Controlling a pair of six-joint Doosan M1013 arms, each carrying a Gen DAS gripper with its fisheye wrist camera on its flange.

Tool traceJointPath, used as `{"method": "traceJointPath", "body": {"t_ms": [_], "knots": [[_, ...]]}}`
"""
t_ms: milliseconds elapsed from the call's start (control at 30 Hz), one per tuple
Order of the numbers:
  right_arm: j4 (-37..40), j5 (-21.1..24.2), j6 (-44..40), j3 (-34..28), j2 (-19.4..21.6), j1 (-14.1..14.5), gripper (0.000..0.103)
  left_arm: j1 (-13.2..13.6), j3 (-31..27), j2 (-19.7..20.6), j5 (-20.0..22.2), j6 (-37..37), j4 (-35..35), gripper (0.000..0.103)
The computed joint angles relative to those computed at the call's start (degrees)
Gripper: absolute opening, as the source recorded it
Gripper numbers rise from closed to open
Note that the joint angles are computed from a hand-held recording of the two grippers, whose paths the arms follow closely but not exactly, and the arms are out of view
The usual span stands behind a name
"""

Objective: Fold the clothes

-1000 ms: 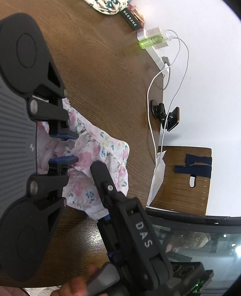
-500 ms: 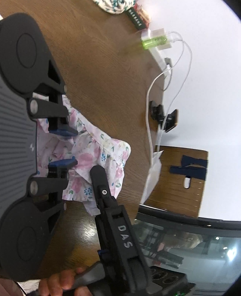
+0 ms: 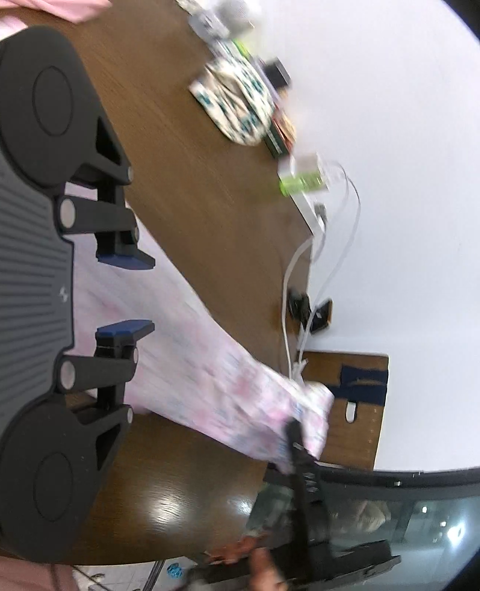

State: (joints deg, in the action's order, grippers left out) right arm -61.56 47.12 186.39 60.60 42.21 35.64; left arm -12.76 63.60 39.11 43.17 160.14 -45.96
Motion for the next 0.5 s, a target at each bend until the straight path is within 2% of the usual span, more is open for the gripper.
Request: {"method": "traceJointPath", "body": {"t_ms": [100,167,300,500], "knots": [[-1.6,5.8,-5.4,-1.6,0.2,0.1,0.008,1.6,2.2,-1.3,-1.7,-1.0,1.1,0.028],[-1.7,7.6,-9.6,-3.1,0.4,0.1,0.007,2.3,3.1,-1.7,-2.2,-2.1,2.5,0.028],[-1.7,7.5,-18.9,-7.6,1.8,0.7,0.007,3.2,3.0,-1.1,-1.1,-4.3,4.4,0.028],[3.4,5.0,-42.4,-21.4,8.9,3.3,0.006,4.0,2.0,0.5,2.1,-5.0,3.4,0.026]]}}
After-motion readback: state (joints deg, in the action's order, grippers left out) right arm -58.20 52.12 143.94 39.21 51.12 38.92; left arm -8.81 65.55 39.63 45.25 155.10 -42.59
